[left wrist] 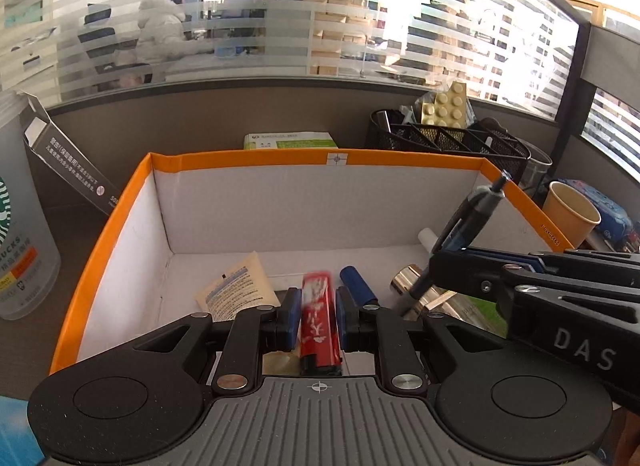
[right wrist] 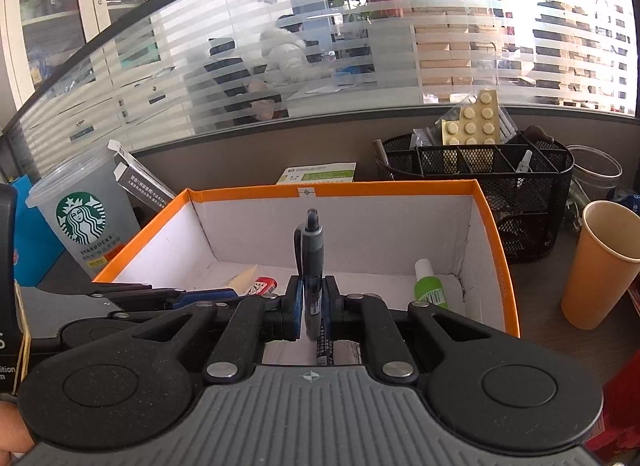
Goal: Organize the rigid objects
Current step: 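Open both tools to release the pen and red stick into the box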
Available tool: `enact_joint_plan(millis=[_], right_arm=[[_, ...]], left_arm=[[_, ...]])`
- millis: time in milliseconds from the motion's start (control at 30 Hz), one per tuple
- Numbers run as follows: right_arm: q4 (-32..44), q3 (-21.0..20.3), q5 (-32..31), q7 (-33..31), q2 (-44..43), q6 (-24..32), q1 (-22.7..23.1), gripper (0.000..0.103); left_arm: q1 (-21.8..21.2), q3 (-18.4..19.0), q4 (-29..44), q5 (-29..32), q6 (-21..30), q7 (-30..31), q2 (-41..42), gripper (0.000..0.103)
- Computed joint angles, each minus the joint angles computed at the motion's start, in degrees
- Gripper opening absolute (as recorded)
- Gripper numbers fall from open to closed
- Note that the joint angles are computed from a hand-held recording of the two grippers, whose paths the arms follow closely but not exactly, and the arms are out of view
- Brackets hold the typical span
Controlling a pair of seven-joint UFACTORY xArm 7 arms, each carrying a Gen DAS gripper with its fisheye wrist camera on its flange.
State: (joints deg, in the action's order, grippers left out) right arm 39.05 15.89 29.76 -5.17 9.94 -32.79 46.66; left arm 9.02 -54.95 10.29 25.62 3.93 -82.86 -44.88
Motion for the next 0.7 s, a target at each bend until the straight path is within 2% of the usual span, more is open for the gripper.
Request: enact_joint_plan(millis=[100,200,300,433,467,600,700], right_arm=[[-0.64,-0.08,0.94,-1.02,-1.11,0.5,0.16,0.01],[-0.2,-0.4,4.43,-5.04,-2.04,2.45,1.1,0.01],[-0.59,0.0,4.36,-6.24,-3.87,5.2,0.45,0.01],[2.55,-0.99,11.22,-13.48,-2.13,7.17,2.56,0.01],[2.77,-0.97,11.01,-13.13,-1.6,7.11,2.48,0.01],[-0.1,0.64,2.45,-3.37,-1.64,4.22,-0.6,0.011],[-1.88,0.78,2.65,-2.09,-3.03,2.34,-0.08,0.015]], left_arm=[[0.37,-0.24,0.17,0.19,-0.17,0.05,0.3,0.017],[0.38,-0.26,0.14,0.24,-0.56,0.36,0.52,0.017],[0.86,-0.69,-0.02,0.12,-1.25,0.43,0.52,0.017],[1.75,-1.49,0.12,-0.41,-1.75,0.46,0.78,0.017],[1.41,-1.52,0.01,-0.54,-1.54,0.49,0.46,0.017],[-2.81,0.56,-1.43,-1.28,0.1,0.23,-2.13,0.02],[-7.08,2.59,-2.2,-1.34,2.77,-0.35,-4.56,0.025]])
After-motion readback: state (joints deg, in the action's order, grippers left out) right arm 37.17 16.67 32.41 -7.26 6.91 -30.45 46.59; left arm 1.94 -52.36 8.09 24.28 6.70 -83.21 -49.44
